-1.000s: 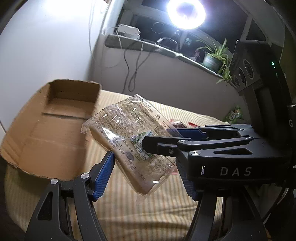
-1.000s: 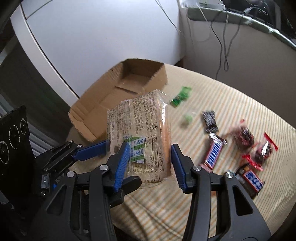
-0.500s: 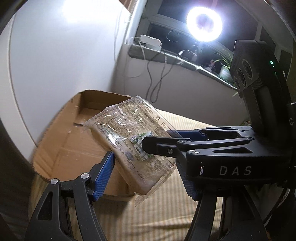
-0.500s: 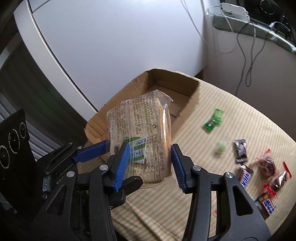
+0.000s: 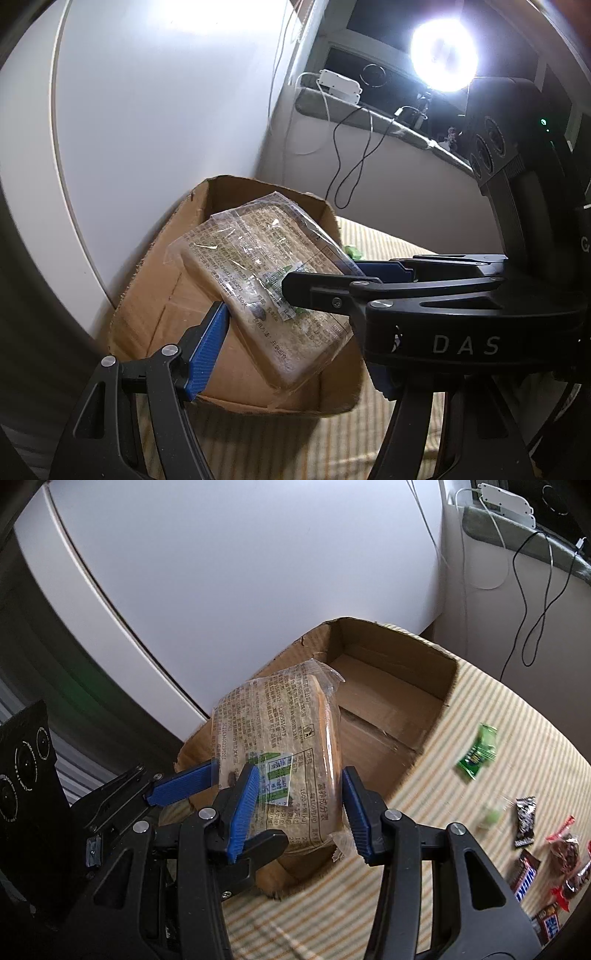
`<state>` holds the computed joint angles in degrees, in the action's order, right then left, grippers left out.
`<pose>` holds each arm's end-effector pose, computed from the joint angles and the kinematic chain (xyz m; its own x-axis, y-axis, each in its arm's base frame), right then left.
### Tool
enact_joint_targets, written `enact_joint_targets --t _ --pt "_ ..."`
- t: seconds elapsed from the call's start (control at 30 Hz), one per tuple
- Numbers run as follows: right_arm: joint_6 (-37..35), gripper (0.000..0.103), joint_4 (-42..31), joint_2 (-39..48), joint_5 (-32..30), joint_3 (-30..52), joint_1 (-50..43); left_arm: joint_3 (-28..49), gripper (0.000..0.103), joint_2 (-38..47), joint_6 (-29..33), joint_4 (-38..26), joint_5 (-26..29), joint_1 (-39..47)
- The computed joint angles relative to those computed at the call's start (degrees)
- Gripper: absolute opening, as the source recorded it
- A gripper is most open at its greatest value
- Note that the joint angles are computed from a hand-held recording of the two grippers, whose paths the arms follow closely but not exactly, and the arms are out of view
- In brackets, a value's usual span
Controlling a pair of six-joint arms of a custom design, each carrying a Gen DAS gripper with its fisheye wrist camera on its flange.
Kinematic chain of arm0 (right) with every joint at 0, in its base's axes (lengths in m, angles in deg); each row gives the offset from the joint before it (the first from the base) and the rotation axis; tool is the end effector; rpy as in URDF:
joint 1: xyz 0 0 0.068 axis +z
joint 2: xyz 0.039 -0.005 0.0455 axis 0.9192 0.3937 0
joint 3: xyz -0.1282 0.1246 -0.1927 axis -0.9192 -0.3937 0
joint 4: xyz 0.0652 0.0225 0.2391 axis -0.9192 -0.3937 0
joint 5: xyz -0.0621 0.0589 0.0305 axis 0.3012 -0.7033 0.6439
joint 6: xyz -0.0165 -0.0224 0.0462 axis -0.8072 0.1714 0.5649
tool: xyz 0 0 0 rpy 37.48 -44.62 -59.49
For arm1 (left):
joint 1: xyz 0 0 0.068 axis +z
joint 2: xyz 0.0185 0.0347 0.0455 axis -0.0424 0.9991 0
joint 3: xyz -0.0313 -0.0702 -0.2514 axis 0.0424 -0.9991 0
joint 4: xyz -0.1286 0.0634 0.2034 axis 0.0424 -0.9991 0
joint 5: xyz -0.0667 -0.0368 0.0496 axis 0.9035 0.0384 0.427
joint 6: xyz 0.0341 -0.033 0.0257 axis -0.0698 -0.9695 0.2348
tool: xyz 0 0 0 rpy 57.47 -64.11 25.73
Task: Organize snacks
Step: 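Carry the bread loaf into the cardboard box and open the left gripper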
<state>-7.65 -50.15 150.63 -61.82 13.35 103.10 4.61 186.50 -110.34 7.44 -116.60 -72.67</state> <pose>0.2233 0.1786 0.0928 -0.6714 -0.5051 -0.5424 -0.7097 0.6491 0.2740 0.1078 -0.2301 0.0656 -0.6534 -0.2396 -0.7181 -0.0562 0.9613 -0.2695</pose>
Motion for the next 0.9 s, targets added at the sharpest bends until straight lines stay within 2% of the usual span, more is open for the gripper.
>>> enact_joint_targets --t 0.57,0.9 --pt "-0.4 0.048 0.5 10.7 -0.4 7.0 0.3 0.1 0.067 4.6 4.4 6.0 6.0 6.6" --pt "-1.2 0.048 1.7 5.7 2.6 3.4 0.0 1.8 0.067 3.1 1.6 -0.8 2.4 3.9"
